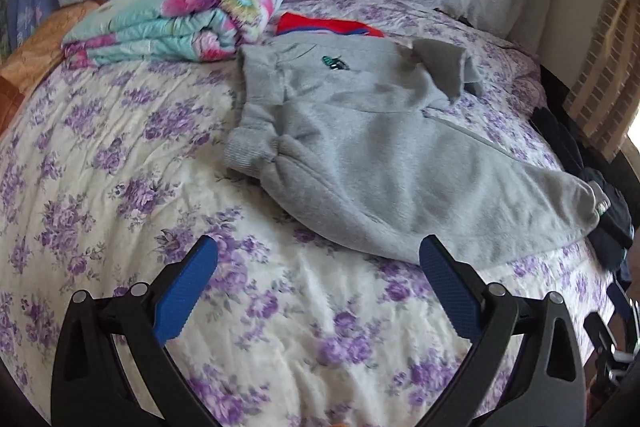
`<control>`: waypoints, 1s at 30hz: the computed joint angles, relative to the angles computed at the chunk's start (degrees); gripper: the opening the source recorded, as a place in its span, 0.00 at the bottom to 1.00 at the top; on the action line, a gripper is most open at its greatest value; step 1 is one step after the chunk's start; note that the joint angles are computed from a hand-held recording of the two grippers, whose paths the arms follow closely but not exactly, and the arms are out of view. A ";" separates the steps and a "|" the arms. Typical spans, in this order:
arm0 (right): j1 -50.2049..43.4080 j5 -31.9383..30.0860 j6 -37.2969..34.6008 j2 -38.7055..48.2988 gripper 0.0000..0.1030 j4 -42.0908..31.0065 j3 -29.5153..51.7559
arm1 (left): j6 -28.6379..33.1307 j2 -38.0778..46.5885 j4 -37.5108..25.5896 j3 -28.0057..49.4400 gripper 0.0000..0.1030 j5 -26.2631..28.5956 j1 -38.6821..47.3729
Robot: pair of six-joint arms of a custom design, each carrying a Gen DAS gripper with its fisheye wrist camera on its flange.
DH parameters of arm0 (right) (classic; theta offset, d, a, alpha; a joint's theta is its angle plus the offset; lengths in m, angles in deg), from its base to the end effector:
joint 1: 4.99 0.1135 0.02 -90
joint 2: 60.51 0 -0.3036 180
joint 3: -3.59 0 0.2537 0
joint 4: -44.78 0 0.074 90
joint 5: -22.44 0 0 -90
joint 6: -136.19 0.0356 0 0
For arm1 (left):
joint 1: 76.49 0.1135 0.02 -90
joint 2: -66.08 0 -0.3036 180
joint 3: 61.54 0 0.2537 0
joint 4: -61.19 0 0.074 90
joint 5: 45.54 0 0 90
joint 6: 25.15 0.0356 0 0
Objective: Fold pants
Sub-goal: 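Grasp the grey sweatpants waistband with the left gripper and lift it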
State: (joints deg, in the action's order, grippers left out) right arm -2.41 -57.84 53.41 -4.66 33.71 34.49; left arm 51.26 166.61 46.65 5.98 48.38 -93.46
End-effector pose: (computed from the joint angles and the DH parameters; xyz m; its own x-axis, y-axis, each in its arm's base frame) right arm 0.1679 0.0016 0.1936 -0.5712 0.0983 -0.8149 0.1652 0.9863 0.0032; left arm 0.3457 -0.1080 0.1930 -0.7648 -0.0117 -0.6442 0.1601 0.9650 -0.2076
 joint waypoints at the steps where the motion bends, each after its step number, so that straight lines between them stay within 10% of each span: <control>1: 0.17 -0.08 -0.08 0.57 0.97 0.30 0.02 | -0.77 2.42 -1.38 2.39 0.95 2.55 1.73; 7: 0.14 0.53 -0.07 2.47 0.97 1.26 0.27 | -6.27 12.01 -5.62 12.34 0.57 17.00 6.73; 10: -1.02 -0.06 0.01 3.35 0.97 1.87 0.33 | -7.05 16.59 -8.75 17.68 0.53 19.15 6.60; 15: -1.86 -0.65 -0.52 3.14 0.97 1.88 0.06 | -9.23 18.52 -5.98 17.78 0.13 20.16 6.67; 25: -4.42 -1.50 -2.47 -0.34 0.97 -0.07 -0.09 | -4.97 -13.30 12.37 -12.83 0.10 17.68 10.17; 30: -7.63 -5.72 -2.66 2.05 0.97 2.18 0.18 | 1.68 -23.65 7.19 -23.24 0.12 22.34 22.86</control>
State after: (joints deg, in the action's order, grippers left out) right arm -10.03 -63.56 50.75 -2.61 35.89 34.67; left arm 52.94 142.96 53.84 -17.25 70.71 -70.60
